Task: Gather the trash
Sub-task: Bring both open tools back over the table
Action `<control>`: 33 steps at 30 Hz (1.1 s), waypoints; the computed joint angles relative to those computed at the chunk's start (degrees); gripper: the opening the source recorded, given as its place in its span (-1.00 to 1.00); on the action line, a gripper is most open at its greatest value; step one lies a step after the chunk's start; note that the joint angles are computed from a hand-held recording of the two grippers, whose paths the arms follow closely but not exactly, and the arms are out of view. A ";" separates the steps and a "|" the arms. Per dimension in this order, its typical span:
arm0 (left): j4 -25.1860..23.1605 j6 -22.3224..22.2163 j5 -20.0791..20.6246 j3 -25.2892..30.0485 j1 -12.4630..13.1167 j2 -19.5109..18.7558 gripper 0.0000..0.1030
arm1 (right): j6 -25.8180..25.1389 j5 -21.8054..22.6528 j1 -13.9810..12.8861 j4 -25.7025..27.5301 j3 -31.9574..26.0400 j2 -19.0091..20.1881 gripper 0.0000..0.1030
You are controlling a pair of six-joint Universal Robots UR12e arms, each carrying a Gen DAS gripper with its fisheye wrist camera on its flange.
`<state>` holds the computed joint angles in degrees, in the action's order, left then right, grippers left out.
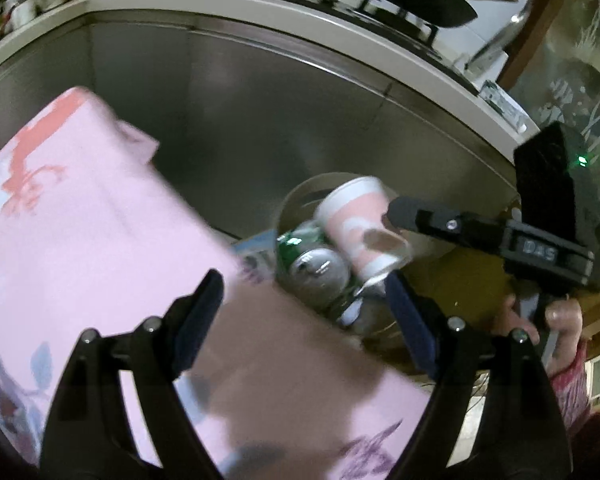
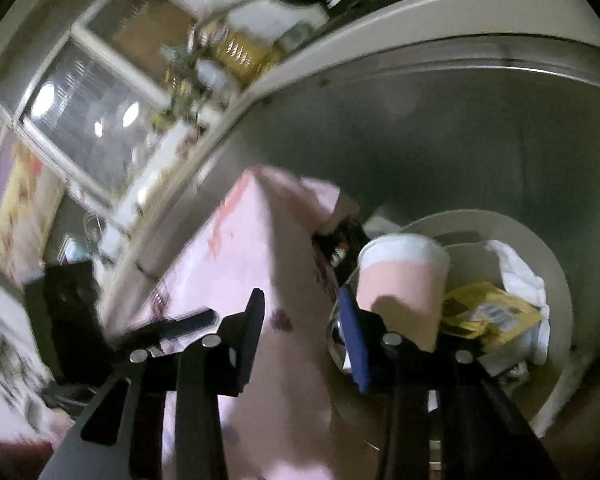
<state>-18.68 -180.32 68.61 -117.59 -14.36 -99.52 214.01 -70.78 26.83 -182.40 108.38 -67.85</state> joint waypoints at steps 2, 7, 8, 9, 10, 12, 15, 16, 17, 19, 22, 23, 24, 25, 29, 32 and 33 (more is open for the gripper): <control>-0.33 -0.58 -0.42 -1.36 1.21 1.18 0.54 | -0.15 -0.02 -0.23 4.44 -1.11 0.54 -0.31; 0.04 -2.29 -1.26 -3.20 2.81 2.86 0.54 | 5.91 -3.68 -2.30 4.83 -0.90 1.52 -0.31; 0.32 -2.28 -1.29 -3.54 3.03 3.18 0.54 | 7.53 -2.43 -3.11 4.03 -0.63 1.82 -0.31; 0.54 -2.19 -1.19 -3.80 3.21 3.45 0.54 | 8.36 -2.74 -3.54 4.02 -0.50 1.88 -0.31; 0.70 -2.19 -0.95 -3.91 3.25 3.60 0.54 | 8.70 -3.87 -3.59 4.27 -0.50 1.87 -0.31; 0.99 -2.19 -0.79 -4.66 3.80 4.34 0.54 | 11.13 -4.08 -4.14 2.34 0.24 1.86 -0.31; 1.96 -2.75 -1.21 -6.08 4.79 5.63 0.54 | 14.03 -3.63 -4.39 -3.43 1.84 1.37 -0.31; 2.20 -2.83 -1.15 -6.50 5.11 6.03 0.54 | 13.24 -5.18 -3.93 -4.64 2.36 0.66 -0.31; 2.56 -2.97 -0.85 -7.18 5.54 6.67 0.54 | 12.61 -6.09 -3.61 -4.90 2.49 0.20 -0.31; 2.84 -3.12 -0.65 -8.09 6.16 7.51 0.54 | 11.44 -6.74 -3.15 -5.58 2.67 -0.52 -0.31; 3.55 -3.44 -0.71 -10.01 7.68 9.40 0.54 | 9.99 -6.65 -2.22 -6.00 2.39 -1.21 -0.31; 4.06 -3.68 -0.81 -10.86 8.40 10.27 0.54 | 9.48 -6.18 -1.82 -5.89 2.09 -1.26 -0.31; 4.36 -3.84 -0.83 -11.29 8.81 10.77 0.54 | 9.06 -5.70 -1.57 -5.84 1.94 -1.29 -0.31; 4.78 -3.96 -0.87 -12.02 9.48 11.60 0.54 | 8.55 -5.25 -1.02 -5.53 1.50 -1.27 -0.31; 6.03 -4.18 -0.87 -14.74 12.45 14.80 0.54 | 6.42 -3.78 1.37 -4.40 -0.69 -0.84 -0.31; 6.24 -4.36 -0.69 -17.14 15.37 17.59 0.54 | 4.70 -3.15 3.17 -3.10 -2.54 -0.26 -0.31; 6.20 -4.38 -0.58 -17.89 16.31 18.47 0.54 | 4.13 -2.69 3.79 -2.39 -3.40 0.12 -0.31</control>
<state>-12.48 -184.70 68.03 -135.48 1.95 -81.06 218.14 -73.47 30.62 -184.78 104.98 -67.73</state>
